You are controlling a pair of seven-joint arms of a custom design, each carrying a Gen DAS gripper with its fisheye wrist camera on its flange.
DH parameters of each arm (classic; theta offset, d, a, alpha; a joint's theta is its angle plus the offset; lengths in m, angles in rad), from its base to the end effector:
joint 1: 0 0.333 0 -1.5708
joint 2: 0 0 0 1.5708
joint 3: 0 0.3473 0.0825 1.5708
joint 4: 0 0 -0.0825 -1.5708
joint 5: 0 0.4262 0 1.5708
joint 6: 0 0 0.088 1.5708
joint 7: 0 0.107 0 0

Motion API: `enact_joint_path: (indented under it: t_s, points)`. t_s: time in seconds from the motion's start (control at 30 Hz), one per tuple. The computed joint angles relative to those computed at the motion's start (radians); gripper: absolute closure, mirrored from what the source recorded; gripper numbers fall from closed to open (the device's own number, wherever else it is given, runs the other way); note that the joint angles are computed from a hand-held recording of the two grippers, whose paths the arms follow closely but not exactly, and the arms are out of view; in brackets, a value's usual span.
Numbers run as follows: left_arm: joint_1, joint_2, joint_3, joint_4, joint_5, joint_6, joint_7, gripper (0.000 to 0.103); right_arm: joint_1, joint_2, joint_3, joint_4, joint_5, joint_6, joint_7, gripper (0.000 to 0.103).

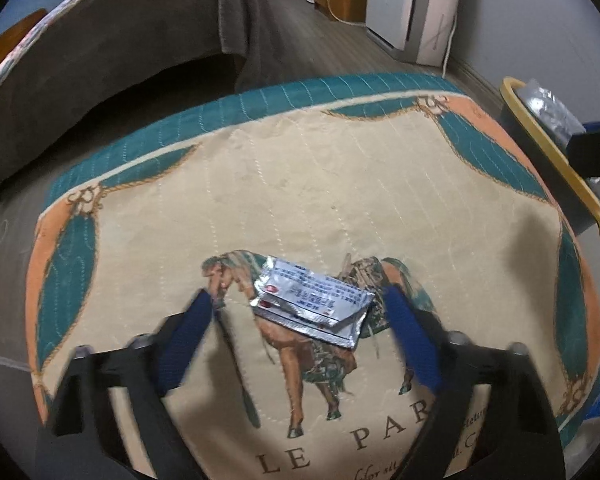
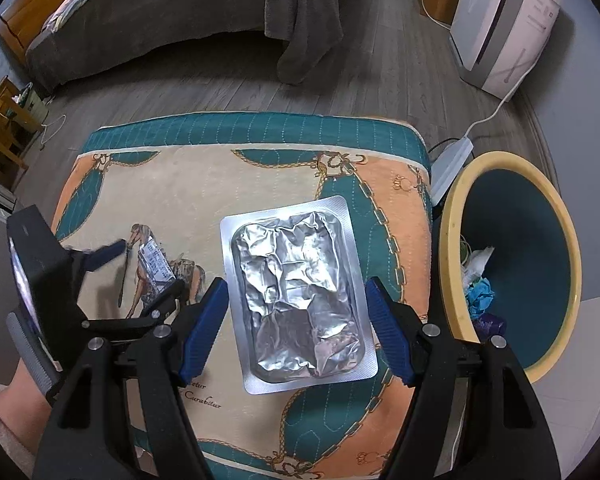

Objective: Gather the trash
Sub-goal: 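Carry both foil packs over the yellow bin and open both tools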

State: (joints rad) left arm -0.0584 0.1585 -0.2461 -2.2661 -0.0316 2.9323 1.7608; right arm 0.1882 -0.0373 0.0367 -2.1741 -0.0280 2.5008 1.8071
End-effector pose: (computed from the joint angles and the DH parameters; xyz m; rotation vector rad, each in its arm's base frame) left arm 0.5807 -0.1779 0.3479 -1.4745 2.3558 -0.5913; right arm 0.5788 0.1328 0.4555 -2.0082 1.9918 -0.3009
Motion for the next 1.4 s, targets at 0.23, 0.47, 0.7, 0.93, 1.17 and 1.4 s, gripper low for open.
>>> enact_joint_path:
  t_s: [0.23, 0.47, 0.7, 0.93, 1.17, 1.4]
  points:
    - [-0.012, -0.016, -0.008, -0.008, -0.008, 0.012, 0.031, 0.040, -0.008, -0.018, -0.003, -0.012, -0.011, 0.017, 0.016, 0.034]
    - [-0.035, -0.058, -0.071, 0.008, -0.125, 0.041, 0.162, 0.040, -0.077, -0.097, -0.030, -0.070, -0.053, 0.075, 0.097, 0.034]
    - [-0.110, -0.039, -0.126, 0.100, -0.274, 0.006, 0.301, 0.040, -0.195, -0.164, -0.061, -0.151, -0.063, 0.099, 0.161, 0.034]
    - [-0.199, 0.051, -0.136, 0.227, -0.197, -0.027, 0.265, 0.039, -0.277, -0.186, -0.089, -0.201, -0.017, 0.146, 0.177, 0.033]
    - [-0.262, 0.129, -0.104, 0.312, 0.021, 0.023, 0.107, 0.017, -0.322, -0.186, -0.079, -0.221, 0.004, 0.248, 0.229, 0.014]
    - [-0.220, 0.078, -0.120, 0.271, 0.054, -0.001, 0.042, 0.012, -0.334, -0.210, -0.086, -0.235, 0.030, 0.221, 0.205, 0.012]
